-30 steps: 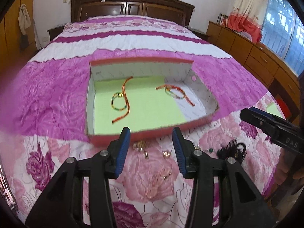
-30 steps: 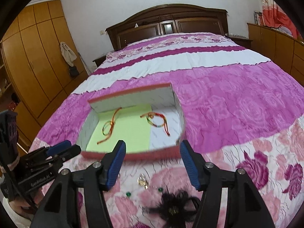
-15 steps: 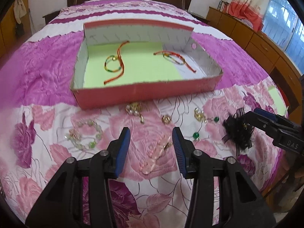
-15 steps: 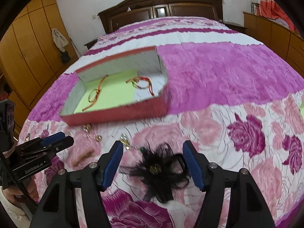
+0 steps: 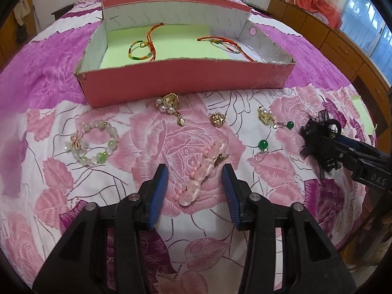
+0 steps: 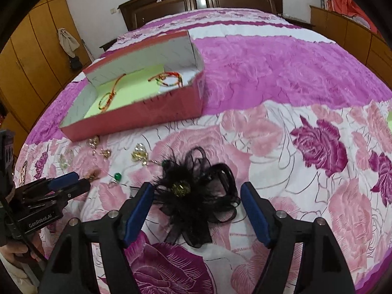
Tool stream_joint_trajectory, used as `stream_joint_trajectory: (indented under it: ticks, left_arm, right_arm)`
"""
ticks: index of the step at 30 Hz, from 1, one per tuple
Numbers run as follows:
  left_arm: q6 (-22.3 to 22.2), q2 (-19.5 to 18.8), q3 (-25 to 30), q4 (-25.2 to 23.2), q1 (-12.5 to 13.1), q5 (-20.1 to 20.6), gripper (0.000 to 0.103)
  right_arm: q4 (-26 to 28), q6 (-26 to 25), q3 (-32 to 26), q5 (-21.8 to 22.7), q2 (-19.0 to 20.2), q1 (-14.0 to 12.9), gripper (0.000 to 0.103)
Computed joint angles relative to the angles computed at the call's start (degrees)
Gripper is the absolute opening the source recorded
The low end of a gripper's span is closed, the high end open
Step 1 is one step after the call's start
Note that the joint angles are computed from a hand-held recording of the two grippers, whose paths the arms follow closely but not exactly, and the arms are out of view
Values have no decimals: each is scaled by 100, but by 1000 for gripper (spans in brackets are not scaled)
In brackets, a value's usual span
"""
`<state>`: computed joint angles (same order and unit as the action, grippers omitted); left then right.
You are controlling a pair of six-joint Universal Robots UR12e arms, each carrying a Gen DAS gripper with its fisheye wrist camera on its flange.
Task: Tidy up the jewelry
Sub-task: 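Move the left tool back and close it on the pink crystal hair clip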
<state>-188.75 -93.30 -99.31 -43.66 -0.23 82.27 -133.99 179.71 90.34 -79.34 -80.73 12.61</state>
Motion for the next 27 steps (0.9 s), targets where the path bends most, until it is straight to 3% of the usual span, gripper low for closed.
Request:
stream_joint_trajectory:
  ticks: [18, 27]
  left_arm:
    - [4, -84, 3, -11, -41, 102, 42]
    - [188, -101, 52, -65, -138, 360, 42]
  right_arm:
    - [-42, -68, 71, -199, 103, 54, 76]
    - [-126, -162, 132, -217, 100, 52, 74]
